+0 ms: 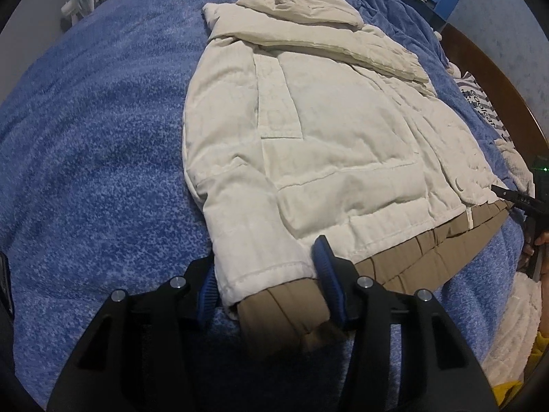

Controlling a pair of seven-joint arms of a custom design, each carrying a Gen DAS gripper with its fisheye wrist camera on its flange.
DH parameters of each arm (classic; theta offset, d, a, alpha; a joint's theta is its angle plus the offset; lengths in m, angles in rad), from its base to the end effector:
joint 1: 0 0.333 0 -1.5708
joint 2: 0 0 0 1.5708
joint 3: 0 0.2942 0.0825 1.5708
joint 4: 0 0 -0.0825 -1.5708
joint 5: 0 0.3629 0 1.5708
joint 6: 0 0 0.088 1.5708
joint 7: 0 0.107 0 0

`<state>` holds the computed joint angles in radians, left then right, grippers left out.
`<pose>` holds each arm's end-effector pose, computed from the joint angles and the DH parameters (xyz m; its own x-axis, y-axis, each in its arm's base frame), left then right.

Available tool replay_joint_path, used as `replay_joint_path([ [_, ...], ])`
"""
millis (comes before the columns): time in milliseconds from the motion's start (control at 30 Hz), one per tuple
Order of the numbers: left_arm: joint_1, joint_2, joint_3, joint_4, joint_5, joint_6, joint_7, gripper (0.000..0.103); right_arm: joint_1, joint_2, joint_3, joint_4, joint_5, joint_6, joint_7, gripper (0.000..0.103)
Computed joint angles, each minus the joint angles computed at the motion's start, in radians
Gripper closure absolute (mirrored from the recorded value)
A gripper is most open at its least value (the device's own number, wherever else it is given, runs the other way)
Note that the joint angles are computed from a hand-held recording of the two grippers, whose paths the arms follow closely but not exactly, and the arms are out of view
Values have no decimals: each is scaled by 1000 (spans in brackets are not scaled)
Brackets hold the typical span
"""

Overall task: Fold large clothes
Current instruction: 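Grasp the tan-lined hem with the left gripper while the right gripper grasps the hem too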

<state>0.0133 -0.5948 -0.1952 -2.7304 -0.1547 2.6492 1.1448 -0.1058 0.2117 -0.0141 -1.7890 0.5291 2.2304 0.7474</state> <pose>0.3788 -0.0650 0.4445 0.3011 -0.9278 0.2205 -0.8213 -0.3698 -0.4344 0.6160 -0.0581 0.4467 0.4445 -0.8735 -0.1983 -0.8374 -0.3266 -0.4383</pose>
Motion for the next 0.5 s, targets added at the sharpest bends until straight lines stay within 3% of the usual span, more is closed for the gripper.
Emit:
replay_joint_path([
  [100, 1, -6, -10, -3, 9, 8, -4, 61, 6, -72, 9, -90, 55, 104, -95, 83],
  [200, 18, -28, -42, -11, 47, 33, -24, 77, 30, -123, 5, -155, 87, 183, -175, 92],
  [267, 0, -62, -28, -32, 41, 79, -13, 85, 42, -154, -1, -185, 138, 214, -243, 95],
  [333, -38, -90, 11, -50, -2, 106, 15, 87, 52, -180, -16, -197, 194, 201, -279, 96],
  [433, -123, -160, 112, -92, -128, 150, 78, 92, 48, -195, -50, -172, 280, 95, -283, 97],
  [500, -115, -198, 112, -89, -149, 130, 104, 94, 43, -212, -67, -165, 326, 35, -293, 97],
])
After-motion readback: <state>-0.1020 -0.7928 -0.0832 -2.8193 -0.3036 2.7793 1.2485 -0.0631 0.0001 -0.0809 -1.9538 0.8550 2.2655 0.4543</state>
